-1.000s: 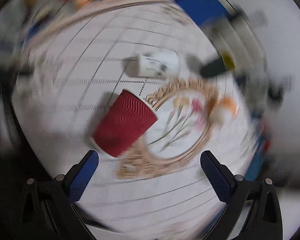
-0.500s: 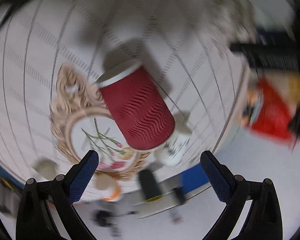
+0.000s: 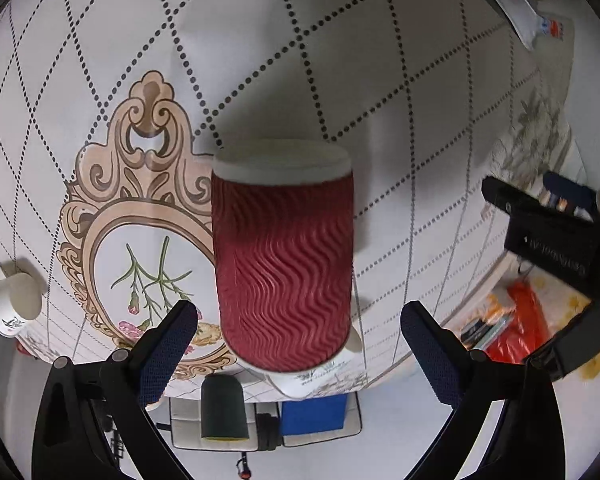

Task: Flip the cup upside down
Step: 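Roll the right tool to turn the red cup opening downward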

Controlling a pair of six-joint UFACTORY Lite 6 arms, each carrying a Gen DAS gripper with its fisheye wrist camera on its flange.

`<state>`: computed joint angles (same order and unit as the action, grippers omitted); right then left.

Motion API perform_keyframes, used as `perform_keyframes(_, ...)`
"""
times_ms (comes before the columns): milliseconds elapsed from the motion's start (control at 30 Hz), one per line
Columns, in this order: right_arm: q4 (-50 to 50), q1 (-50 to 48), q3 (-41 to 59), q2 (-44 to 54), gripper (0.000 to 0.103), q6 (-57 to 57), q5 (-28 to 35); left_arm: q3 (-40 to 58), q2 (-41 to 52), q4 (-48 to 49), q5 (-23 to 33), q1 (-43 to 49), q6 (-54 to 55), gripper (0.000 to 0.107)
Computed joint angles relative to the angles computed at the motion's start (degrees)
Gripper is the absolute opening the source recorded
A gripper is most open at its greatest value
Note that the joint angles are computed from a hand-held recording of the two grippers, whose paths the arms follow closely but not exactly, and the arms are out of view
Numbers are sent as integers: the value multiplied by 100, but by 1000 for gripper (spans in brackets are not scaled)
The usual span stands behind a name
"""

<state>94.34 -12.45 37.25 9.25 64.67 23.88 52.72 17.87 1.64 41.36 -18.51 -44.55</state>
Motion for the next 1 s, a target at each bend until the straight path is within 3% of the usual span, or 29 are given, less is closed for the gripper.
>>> perform_keyframes(400, 150, -316, -20, 527, 101, -1178, 104, 477, 508, -48, 75, 100, 187, 88)
perform_keyframes(500, 265, -383, -79, 611, 95, -1477, 117, 528, 572, -67, 93, 95, 222, 87)
perform_keyframes(567, 480, -427, -204, 586, 83, -1776, 104, 547, 593, -91, 101, 52, 214, 87)
perform_keyframes(633, 512, -524, -215, 667, 78, -1946, 173, 530, 578, -85, 104, 39, 219, 87)
perform_keyframes(1000, 984, -501, -511, 638, 76, -2038, 232, 386, 383, -148, 116, 57, 304, 87)
